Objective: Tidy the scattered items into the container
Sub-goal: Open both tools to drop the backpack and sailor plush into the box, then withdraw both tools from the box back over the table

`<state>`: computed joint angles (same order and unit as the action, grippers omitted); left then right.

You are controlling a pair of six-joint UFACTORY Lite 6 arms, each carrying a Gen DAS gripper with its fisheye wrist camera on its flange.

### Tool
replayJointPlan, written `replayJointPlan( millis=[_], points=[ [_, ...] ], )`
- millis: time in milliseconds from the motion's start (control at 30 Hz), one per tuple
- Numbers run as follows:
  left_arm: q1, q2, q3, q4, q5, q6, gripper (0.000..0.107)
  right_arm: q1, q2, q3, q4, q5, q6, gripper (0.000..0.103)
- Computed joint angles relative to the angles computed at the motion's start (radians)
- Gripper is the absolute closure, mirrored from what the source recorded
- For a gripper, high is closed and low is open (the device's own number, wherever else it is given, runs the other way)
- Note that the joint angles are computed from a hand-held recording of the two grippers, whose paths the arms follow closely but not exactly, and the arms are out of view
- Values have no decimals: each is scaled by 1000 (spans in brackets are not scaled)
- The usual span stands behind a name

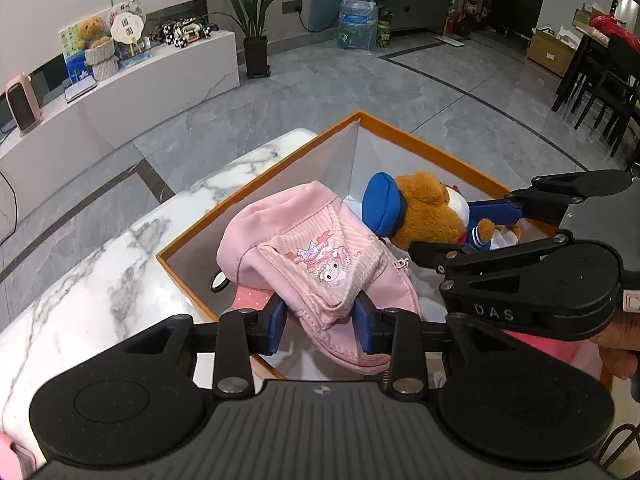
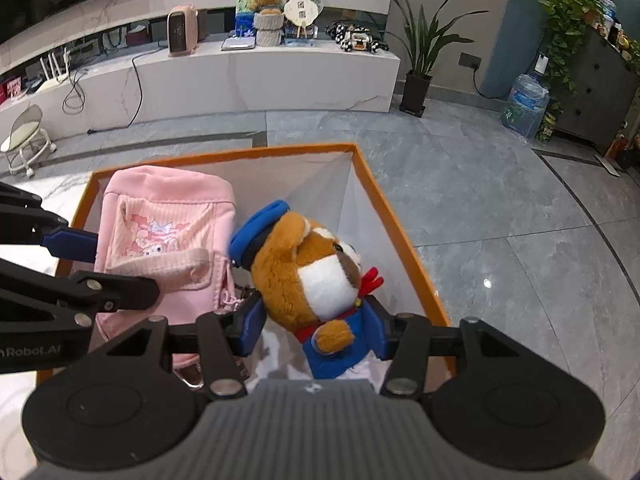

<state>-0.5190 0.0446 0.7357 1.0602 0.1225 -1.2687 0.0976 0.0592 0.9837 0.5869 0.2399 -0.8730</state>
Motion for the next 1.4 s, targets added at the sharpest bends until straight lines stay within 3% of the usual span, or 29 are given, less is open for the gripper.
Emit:
replayJointPlan(
  millis=[33,133,300,400,533,633,967,1067,1100,1200,1300,1400],
  points=[
    [4,3,4,-25,1,26,58,6,4,-1,-16,-7,13,39],
    [0,9,16,-59,16,66,50,26,5,-10,-89,-27,72,35],
    [-17,-9,3,29,36,-36,48,16,-5,-17,-64,-22,49,30],
    [-15,-33,-9,45,40,-55,45,10,-32,-36,33,-29,-38,30],
    [-13,-66,-20,63,52,-76,39,-19,-70,-48,309,-27,-266,27],
    [-11,-78,-21,48,60,-58,39,-25,-85,-51,371,-19,-311,27],
    [-17,-98,-24,28,73,-39,39,-18,-92,-49,380,-23,-309,27],
    [-18,-109,-27,9,78,-17,39,-14,-67,-21,255,-3,-193,27],
    [-20,-114,-31,8,80,-18,39,-12,-45,1,170,23,-109,27],
    [-27,-126,-40,4,89,-16,39,0,28,39,88,92,-32,48],
    [-35,-138,-45,-29,98,14,39,16,76,43,254,65,-180,48],
    [-41,-156,-51,-61,113,49,39,35,91,65,222,58,-134,48]
  ],
)
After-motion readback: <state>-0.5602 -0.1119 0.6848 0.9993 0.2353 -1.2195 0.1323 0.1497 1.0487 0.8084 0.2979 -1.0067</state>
